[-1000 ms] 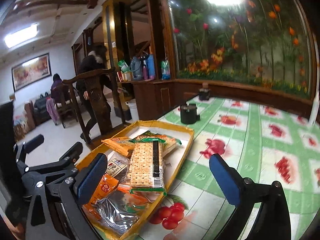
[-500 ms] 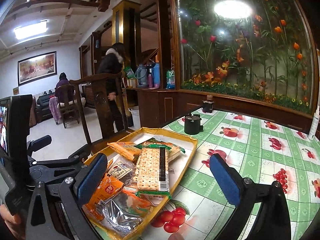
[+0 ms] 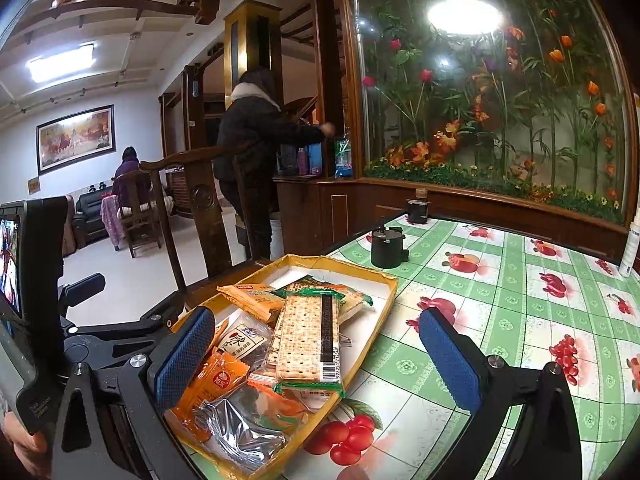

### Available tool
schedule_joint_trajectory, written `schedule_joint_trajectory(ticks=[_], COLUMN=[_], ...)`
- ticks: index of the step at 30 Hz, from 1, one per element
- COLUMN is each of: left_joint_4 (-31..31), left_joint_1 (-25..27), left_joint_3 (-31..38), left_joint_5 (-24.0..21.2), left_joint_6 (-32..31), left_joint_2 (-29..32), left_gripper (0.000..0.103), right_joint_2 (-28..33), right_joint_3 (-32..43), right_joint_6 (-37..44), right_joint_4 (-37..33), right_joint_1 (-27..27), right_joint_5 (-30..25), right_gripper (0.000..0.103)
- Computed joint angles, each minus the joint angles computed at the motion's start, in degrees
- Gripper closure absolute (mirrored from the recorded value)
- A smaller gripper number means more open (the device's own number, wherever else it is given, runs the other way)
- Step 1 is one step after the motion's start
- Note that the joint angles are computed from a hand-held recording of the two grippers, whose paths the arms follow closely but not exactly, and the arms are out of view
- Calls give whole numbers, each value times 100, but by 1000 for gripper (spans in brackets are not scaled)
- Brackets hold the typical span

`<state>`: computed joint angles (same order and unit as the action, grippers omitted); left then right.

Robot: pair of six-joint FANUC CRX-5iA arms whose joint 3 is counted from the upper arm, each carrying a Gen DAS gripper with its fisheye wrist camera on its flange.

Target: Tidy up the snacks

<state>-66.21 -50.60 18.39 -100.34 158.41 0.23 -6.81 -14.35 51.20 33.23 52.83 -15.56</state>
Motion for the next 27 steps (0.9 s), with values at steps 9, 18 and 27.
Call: schedule_joint_trajectory(ticks=[9, 18, 27], left_joint_4=[-31, 23, 16], left_joint_1=[-25, 10, 16], left_joint_3=[17, 15, 15], left_joint_5=[-47, -28, -67], left_joint_6=[-23, -11, -15], left_joint_2=[8, -11, -5], left_gripper=[0, 0, 0], right_joint_2=[33, 28, 29], right_joint_3=[117, 103, 108], right_joint_6=[283, 282, 314], right_joint_4=[-306, -317, -372], right_joint_1=[5, 10, 15], right_joint_5=[-74, -74, -80], right_gripper=[0, 0, 0])
